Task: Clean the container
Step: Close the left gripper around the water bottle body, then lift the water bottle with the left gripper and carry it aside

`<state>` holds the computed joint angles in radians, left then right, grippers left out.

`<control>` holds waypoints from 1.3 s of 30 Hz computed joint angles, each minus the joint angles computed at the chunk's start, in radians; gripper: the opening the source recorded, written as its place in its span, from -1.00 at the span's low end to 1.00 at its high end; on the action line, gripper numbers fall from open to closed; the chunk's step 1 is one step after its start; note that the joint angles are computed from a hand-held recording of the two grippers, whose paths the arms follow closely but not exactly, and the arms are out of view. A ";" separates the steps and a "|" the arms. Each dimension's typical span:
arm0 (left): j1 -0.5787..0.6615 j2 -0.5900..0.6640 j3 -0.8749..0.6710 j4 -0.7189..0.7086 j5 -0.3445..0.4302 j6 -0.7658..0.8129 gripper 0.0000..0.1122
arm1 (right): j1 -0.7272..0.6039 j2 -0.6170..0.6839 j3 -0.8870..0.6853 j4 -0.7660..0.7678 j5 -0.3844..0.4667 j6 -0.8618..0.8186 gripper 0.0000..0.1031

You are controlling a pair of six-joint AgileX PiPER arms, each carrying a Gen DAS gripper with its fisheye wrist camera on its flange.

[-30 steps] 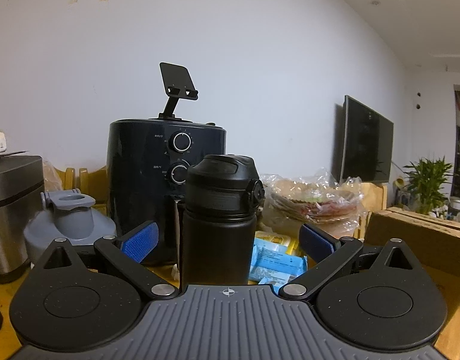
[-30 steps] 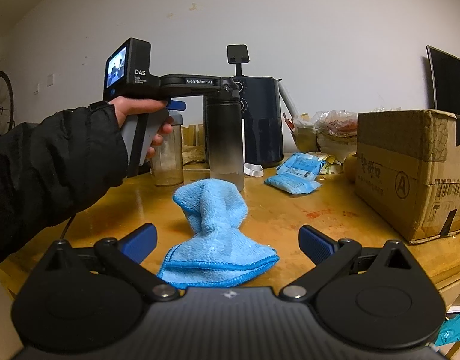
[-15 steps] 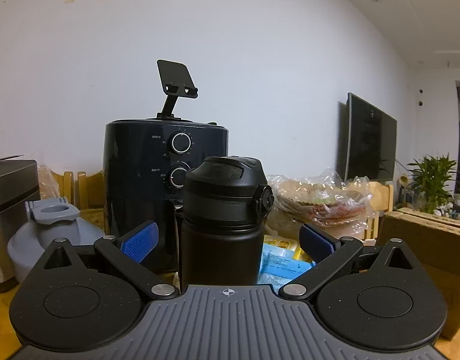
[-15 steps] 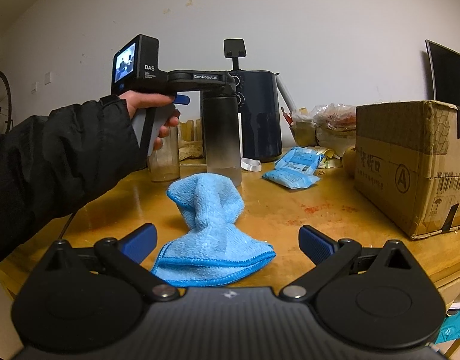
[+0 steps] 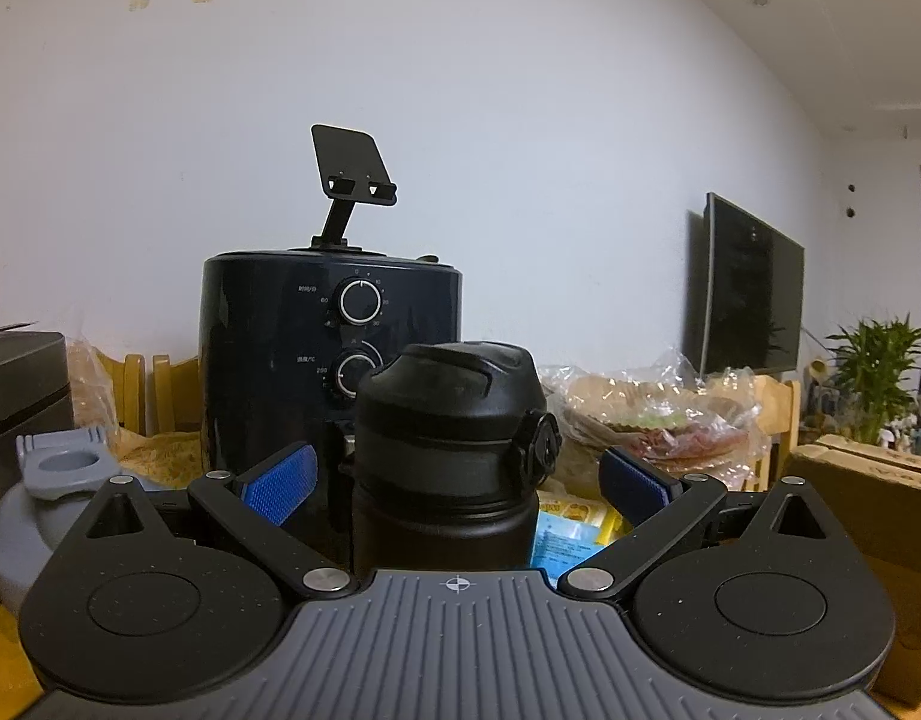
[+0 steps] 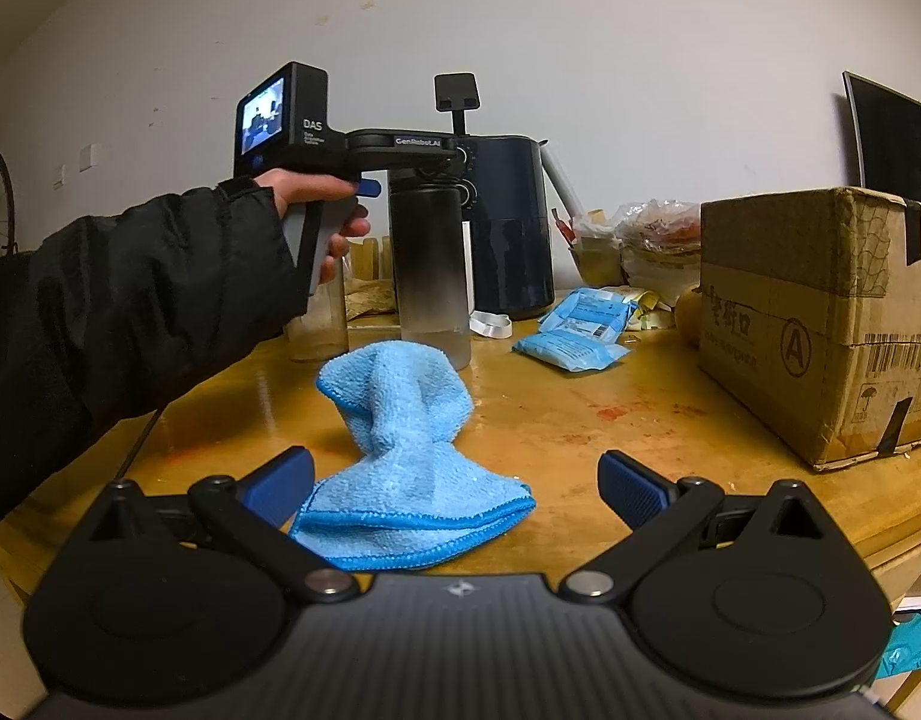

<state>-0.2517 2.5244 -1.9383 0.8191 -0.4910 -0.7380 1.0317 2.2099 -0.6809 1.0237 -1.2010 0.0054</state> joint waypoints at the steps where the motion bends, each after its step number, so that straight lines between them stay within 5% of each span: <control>1: -0.002 0.006 -0.010 -0.001 0.003 0.001 0.84 | 0.000 0.000 0.001 0.001 0.000 0.001 1.00; 29: -0.015 0.121 -0.252 0.162 0.102 -0.192 0.83 | 0.015 -0.007 0.031 0.031 -0.003 0.036 1.00; 30: -0.015 0.118 -0.247 0.153 0.102 -0.186 0.79 | 0.009 -0.005 0.031 0.024 -0.002 0.038 1.00; 31: -0.015 0.114 -0.240 0.144 0.102 -0.181 0.35 | 0.010 -0.005 0.032 0.024 -0.002 0.039 1.00; 32: -0.018 0.109 -0.234 0.133 0.111 -0.167 0.27 | 0.012 -0.005 0.032 0.025 -0.003 0.039 1.00; 39: -0.029 0.100 -0.215 0.067 0.121 -0.084 0.26 | 0.007 -0.004 0.031 0.024 0.003 0.042 1.00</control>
